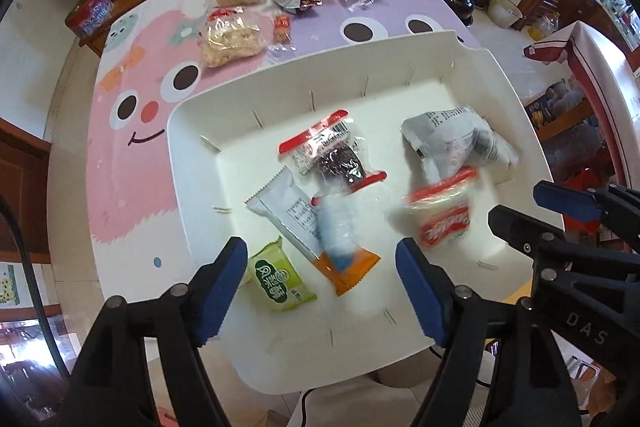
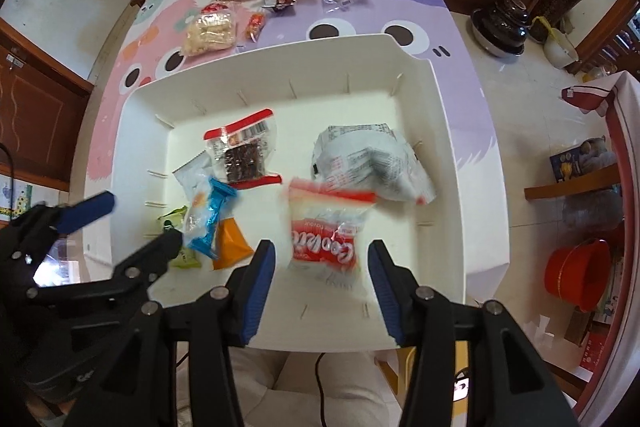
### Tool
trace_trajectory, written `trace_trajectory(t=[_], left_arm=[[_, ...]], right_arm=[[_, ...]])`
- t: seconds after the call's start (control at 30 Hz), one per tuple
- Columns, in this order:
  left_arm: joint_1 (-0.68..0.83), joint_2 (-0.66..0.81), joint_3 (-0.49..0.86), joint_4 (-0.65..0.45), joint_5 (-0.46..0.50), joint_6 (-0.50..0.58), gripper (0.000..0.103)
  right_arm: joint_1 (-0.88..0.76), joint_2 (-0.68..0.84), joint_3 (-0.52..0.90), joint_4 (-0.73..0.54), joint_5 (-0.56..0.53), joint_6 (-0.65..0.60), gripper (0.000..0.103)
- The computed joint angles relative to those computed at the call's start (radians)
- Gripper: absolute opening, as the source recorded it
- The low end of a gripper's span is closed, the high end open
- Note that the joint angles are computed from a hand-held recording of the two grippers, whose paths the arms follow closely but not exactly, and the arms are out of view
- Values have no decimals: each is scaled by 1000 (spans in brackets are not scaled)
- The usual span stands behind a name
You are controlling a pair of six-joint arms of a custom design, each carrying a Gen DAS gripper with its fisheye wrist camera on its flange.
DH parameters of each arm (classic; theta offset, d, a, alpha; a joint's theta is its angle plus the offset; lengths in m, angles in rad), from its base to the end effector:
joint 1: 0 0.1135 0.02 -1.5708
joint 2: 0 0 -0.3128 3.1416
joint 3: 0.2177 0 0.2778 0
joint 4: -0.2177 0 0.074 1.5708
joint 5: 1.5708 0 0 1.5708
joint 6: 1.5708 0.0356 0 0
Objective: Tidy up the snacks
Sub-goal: 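Lower the blue pack into the tray with left tool while right tool drops the Cookies pack there, then lift both open tools out of the tray toward the remaining snacks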
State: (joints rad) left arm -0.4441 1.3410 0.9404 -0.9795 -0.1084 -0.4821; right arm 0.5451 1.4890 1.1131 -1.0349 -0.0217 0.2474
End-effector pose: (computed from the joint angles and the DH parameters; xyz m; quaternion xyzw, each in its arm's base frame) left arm 0.2208 -0.1008 0.2601 -0.0240 0.9937 0.0058 0.1091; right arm 0.2444 0.1491 0.2733 -0.1487 0.9856 0.0408 0.0695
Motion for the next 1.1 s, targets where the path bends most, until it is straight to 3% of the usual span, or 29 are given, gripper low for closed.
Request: trace_trajectory(t=[0.17, 1.1], left_arm=[[16, -8, -4, -4, 2, -5, 79], [66, -43, 69, 23, -58, 37, 79]], right_arm=[[11, 11, 6, -13, 27, 8, 55], [6, 14, 110, -39, 62, -4, 56]])
